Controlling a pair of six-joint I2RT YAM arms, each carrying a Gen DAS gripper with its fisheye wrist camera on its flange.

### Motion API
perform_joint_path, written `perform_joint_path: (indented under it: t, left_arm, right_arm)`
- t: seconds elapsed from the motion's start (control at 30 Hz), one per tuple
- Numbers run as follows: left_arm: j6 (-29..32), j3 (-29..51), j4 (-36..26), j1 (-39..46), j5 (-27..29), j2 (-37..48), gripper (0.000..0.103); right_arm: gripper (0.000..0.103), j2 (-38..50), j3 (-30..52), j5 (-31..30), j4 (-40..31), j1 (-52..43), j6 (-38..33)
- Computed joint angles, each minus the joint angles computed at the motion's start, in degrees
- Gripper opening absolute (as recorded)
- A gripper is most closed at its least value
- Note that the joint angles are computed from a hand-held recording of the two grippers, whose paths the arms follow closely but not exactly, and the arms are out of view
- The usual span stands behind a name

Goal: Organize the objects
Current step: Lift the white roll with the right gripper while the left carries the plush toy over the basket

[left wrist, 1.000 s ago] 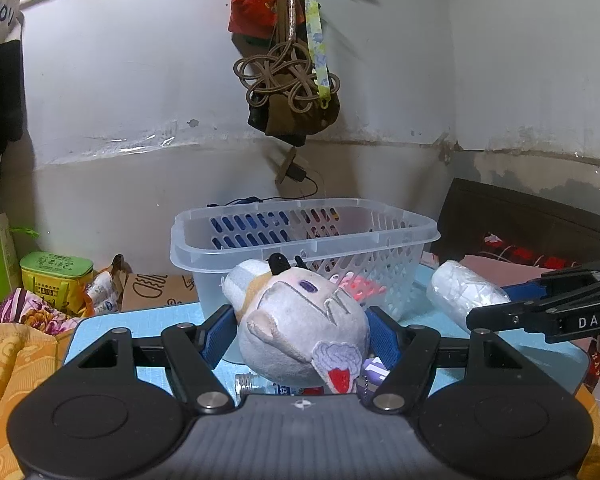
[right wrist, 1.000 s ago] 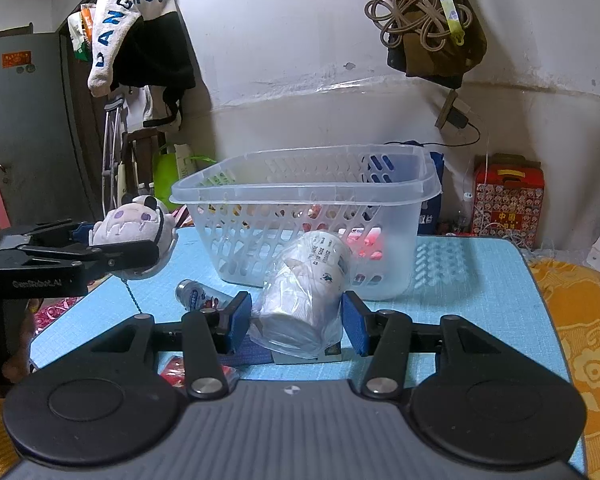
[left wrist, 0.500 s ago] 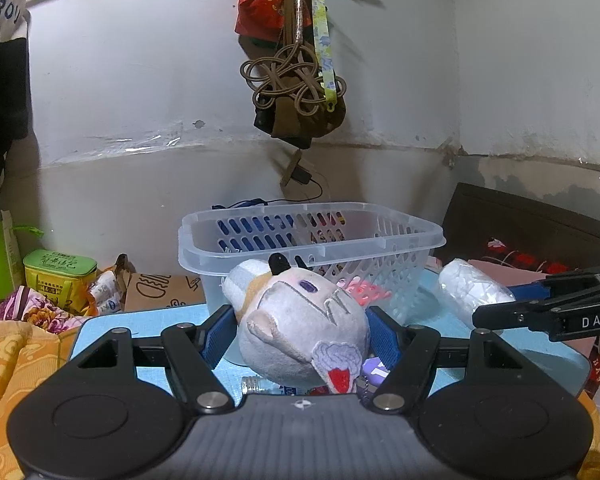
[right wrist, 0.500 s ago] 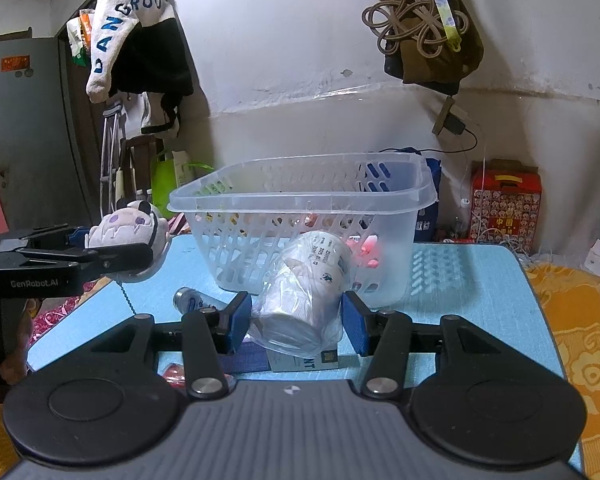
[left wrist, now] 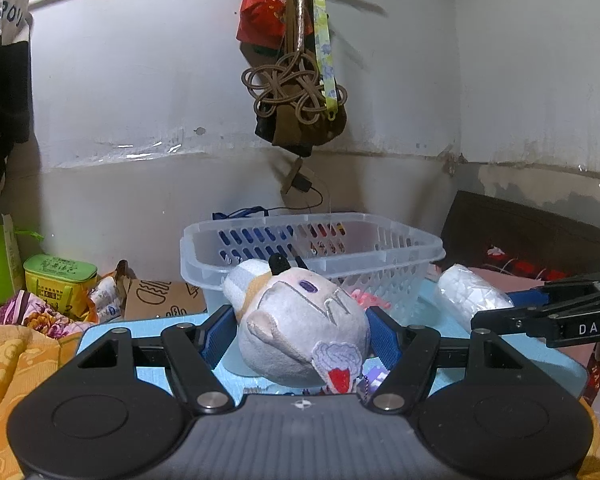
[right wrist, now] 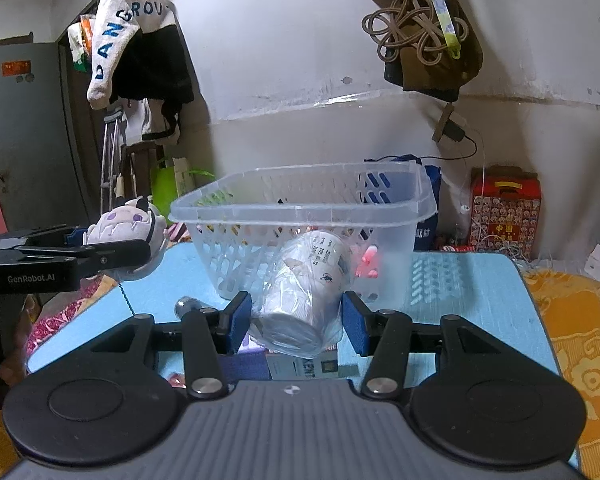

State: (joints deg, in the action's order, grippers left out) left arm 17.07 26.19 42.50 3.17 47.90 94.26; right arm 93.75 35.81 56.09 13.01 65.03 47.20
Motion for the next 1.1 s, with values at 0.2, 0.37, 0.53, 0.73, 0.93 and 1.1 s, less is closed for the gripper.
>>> perform_joint_path:
  t: [0.2, 0.37, 0.53, 0.73, 0.93, 1.1]
  left_arm:
    - [-2.02, 1.15, -1.58, -0.15, 0.07, -1.39, 0.074]
    - [-2.72, 1.81, -2.08, -1.22, -0.43, -1.94, 0.074]
    - [-4.93, 3.49, -2.28, -2.24, -1.38, -2.06, 0.074]
    - [-8.46, 8.39, -4.83, -3.7, -3.44, -2.1, 0.074]
    - [-8.05, 19.33, -19.5, -7.09, -6.66, -0.12, 0.074]
    - [-11.23, 25.86, -21.85, -10.35, -10.07, 2.99, 0.074]
  right_arm:
    - [0.053, -0.26, 2.07, 0.63, -1.64, -0.46, -1.89]
    - [0.053, -0.64, 2.63, 0.94, -1.72, -0.81, -3.08]
    - [0.053, -1.6, 3.13, 1.53, -1.03, -1.89, -5.25]
    - [0.053, -2.35, 5.96, -0.42, -1.38, -5.67, -9.82]
    - [0.053, -0.78, 13.53, -5.07, -9.68, -11.82, -11.46]
    - [0.053, 1.05, 16.86, -8.14, -10.99, -15.9, -12.61]
